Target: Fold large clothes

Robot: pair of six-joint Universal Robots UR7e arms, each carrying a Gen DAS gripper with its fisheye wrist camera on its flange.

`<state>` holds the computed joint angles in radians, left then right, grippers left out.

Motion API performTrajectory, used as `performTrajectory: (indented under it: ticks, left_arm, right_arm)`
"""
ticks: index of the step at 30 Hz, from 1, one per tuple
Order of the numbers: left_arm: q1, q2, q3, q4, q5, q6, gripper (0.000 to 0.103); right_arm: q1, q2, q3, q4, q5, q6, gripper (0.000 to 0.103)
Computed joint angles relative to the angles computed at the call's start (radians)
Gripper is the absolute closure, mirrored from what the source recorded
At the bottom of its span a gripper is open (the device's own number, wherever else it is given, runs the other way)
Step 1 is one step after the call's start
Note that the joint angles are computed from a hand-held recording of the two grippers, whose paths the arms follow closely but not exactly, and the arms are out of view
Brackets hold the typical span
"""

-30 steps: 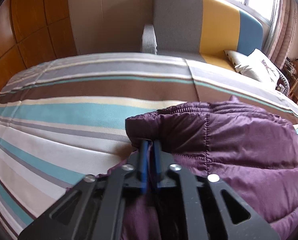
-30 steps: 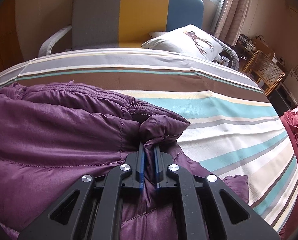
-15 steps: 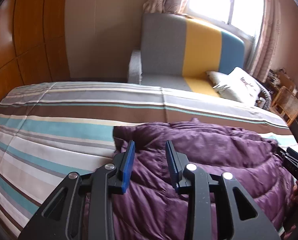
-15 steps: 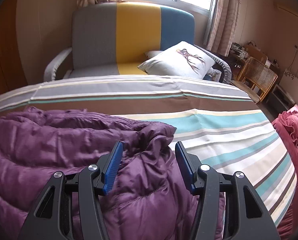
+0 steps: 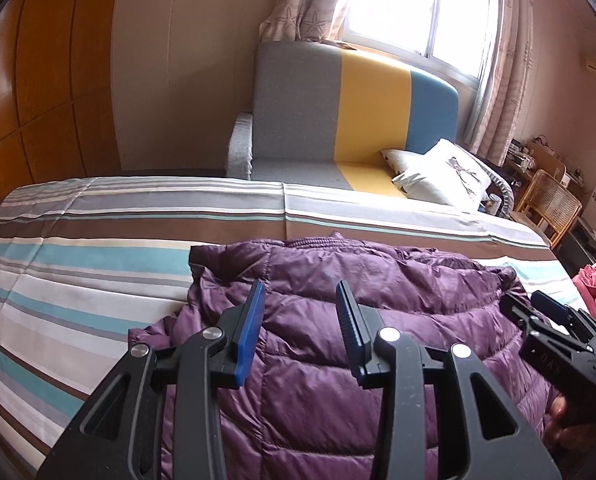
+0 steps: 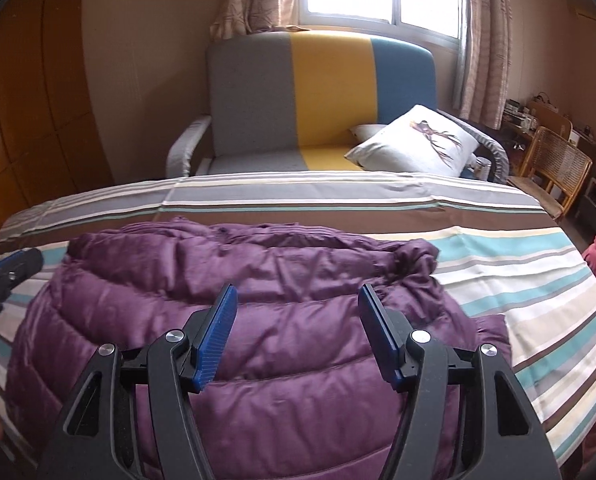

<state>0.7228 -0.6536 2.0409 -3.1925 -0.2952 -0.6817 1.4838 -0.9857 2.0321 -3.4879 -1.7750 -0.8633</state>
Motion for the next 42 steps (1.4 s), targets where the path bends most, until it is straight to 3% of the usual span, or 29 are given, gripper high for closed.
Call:
performTrajectory:
  ticks: [11, 17, 25, 30, 33, 42]
  left_arm:
    - [0.032, 0.025, -0.014, 0.013, -0.045, -0.012, 0.067]
    - [0.078, 0.023, -0.005, 0.028, -0.081, -0.046, 0.066]
    - [0.108, 0.054, -0.003, -0.043, -0.095, -0.015, 0.065]
    - [0.121, 0.088, -0.009, -0.127, -0.098, 0.036, 0.065]
    - [0.128, 0.104, -0.016, -0.157, -0.096, 0.055, 0.065]
    - [0.129, 0.065, -0.004, -0.08, -0.127, -0.003, 0.065]
  right_arm:
    - [0.001, 0.045, 0.026, -0.056, -0.003, -0.011, 0.041]
    - [-0.014, 0.066, -0.001, -0.03, -0.007, 0.014, 0.041]
    - [-0.025, 0.12, -0.032, -0.042, -0.036, -0.01, 0.041]
    - [-0.022, 0.171, -0.042, -0.107, -0.073, -0.063, 0.04]
    - [-0.026, 0.186, -0.061, -0.086, -0.088, -0.052, 0.04]
    - [-0.03, 0.151, -0.066, 0.002, -0.077, -0.008, 0.04]
